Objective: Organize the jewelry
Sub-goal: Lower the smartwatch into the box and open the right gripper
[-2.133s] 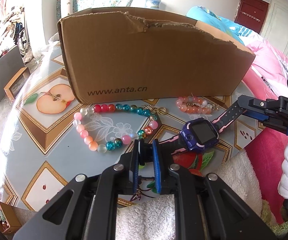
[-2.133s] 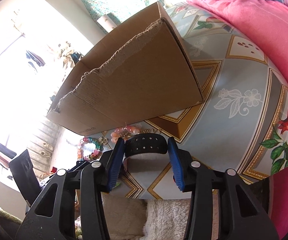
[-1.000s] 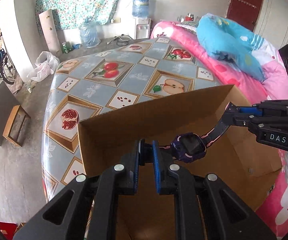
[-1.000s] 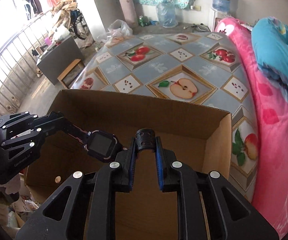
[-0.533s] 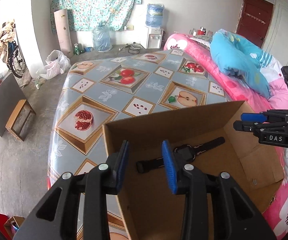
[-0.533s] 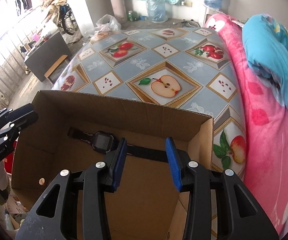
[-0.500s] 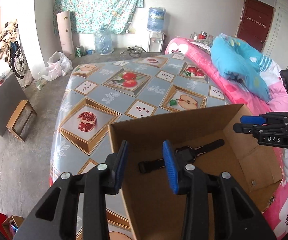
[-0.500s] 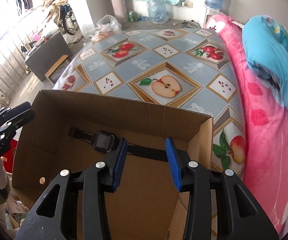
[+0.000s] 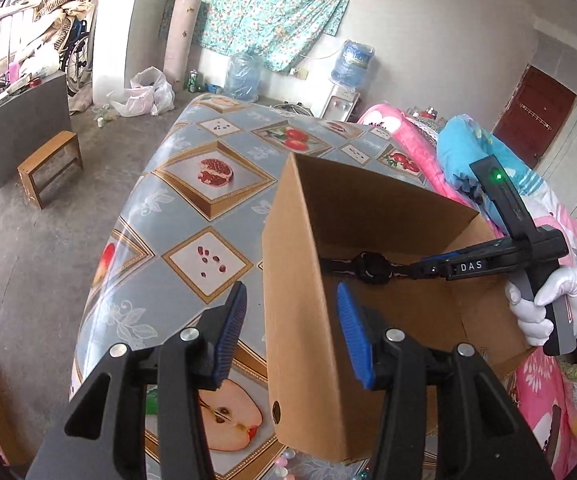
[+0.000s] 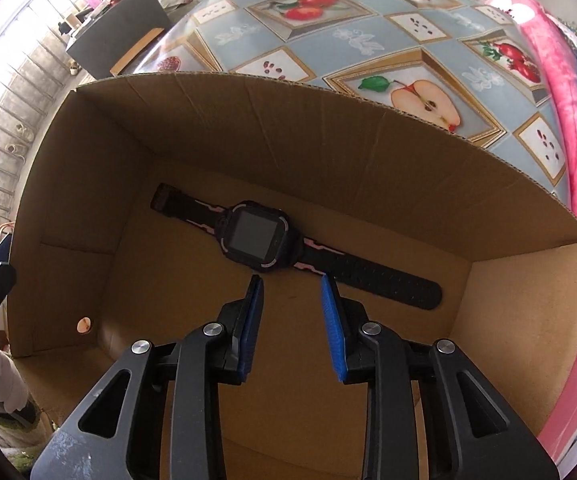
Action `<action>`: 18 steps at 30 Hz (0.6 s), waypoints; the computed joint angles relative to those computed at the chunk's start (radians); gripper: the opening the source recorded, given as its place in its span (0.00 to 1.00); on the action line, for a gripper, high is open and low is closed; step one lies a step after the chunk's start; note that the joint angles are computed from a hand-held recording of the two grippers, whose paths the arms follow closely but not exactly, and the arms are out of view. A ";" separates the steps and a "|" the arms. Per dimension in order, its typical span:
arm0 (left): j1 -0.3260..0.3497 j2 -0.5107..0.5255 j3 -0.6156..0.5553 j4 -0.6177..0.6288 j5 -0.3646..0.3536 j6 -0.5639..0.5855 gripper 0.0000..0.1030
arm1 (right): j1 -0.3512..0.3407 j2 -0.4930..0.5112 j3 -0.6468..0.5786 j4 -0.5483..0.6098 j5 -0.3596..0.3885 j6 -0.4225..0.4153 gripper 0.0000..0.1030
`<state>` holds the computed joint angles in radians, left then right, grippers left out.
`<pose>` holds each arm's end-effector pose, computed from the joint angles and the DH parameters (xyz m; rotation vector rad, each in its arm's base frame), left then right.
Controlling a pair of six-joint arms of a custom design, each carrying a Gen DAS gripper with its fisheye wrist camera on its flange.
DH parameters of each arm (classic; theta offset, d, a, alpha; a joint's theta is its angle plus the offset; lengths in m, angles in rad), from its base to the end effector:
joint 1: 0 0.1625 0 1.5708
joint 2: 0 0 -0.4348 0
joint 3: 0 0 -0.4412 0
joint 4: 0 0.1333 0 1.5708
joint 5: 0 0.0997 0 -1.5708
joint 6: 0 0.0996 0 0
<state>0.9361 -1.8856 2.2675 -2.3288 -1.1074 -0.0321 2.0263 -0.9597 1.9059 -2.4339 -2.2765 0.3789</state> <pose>-0.0941 -0.4277 0.3653 0.6960 2.6544 -0.7046 0.3259 -0.5091 0.0769 0.1313 -2.4473 0.2725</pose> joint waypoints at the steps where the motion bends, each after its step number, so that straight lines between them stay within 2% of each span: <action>1: 0.001 -0.002 0.005 0.002 -0.007 -0.003 0.44 | -0.004 0.004 -0.004 0.006 0.003 0.002 0.27; 8: 0.001 -0.008 0.028 -0.006 -0.048 0.002 0.44 | -0.016 0.049 -0.031 0.014 -0.016 0.004 0.27; 14: 0.002 -0.010 0.035 -0.002 -0.080 0.017 0.44 | -0.013 0.073 -0.045 -0.014 -0.016 -0.033 0.27; 18: -0.004 -0.011 0.042 -0.010 -0.070 0.018 0.44 | -0.005 0.080 -0.038 -0.047 -0.028 -0.069 0.27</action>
<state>0.9324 -1.8964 2.3092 -2.3387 -1.1777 -0.0141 2.0211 -0.8792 1.8680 -2.4805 -2.3046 0.3102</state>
